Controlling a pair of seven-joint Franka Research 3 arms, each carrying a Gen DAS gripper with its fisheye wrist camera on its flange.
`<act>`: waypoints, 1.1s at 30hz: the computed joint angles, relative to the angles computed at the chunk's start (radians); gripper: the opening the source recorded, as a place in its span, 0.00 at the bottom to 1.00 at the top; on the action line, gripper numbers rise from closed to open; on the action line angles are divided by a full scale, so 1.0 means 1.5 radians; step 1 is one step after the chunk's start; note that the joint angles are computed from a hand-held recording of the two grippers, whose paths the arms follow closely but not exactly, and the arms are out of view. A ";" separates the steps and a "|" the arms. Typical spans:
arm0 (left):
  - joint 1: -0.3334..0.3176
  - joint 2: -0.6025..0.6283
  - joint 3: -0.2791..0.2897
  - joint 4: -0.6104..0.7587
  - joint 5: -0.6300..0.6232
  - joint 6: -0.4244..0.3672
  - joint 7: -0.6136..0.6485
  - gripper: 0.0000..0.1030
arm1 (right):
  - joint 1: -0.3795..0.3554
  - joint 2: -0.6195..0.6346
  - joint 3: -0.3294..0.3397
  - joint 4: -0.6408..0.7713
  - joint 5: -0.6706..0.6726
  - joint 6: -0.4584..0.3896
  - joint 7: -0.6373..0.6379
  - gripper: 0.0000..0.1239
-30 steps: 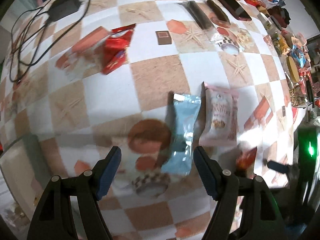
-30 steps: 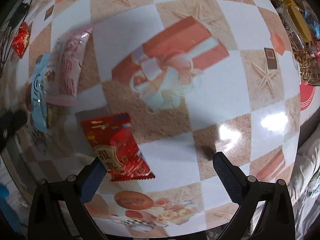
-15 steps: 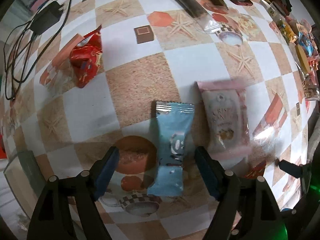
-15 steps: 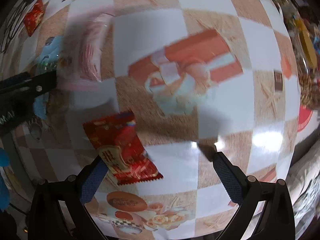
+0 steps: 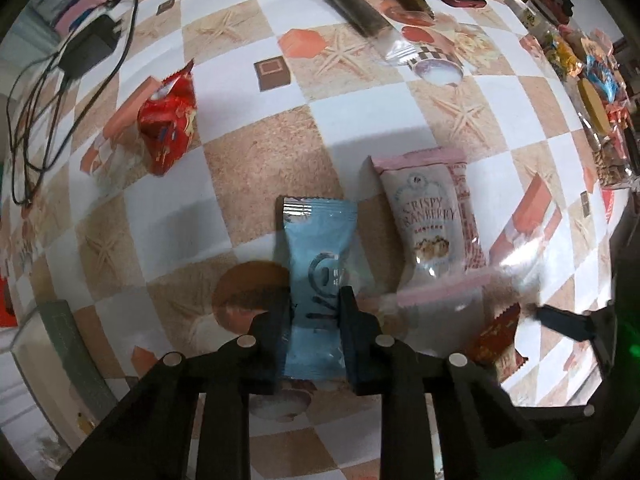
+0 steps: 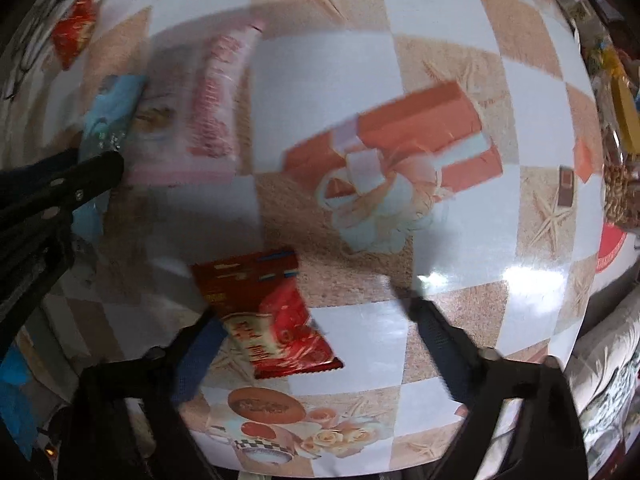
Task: Organize snacks
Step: 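Grasp the light blue packet with the left tool while the right tool grasps the red candy packet, then carry the blue packet over the white tray with the left tool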
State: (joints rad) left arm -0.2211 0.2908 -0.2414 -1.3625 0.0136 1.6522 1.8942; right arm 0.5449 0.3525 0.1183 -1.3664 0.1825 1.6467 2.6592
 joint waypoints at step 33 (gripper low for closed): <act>0.126 -0.264 0.108 -0.210 -0.127 -0.032 0.148 0.24 | 0.003 -0.148 0.026 -0.194 0.037 0.200 0.154 0.69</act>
State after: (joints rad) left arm -0.0327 -0.1045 -0.0788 -1.6770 -0.1767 1.6042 2.1161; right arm 0.5493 0.1301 0.1579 -1.6576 0.2375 1.9472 2.8904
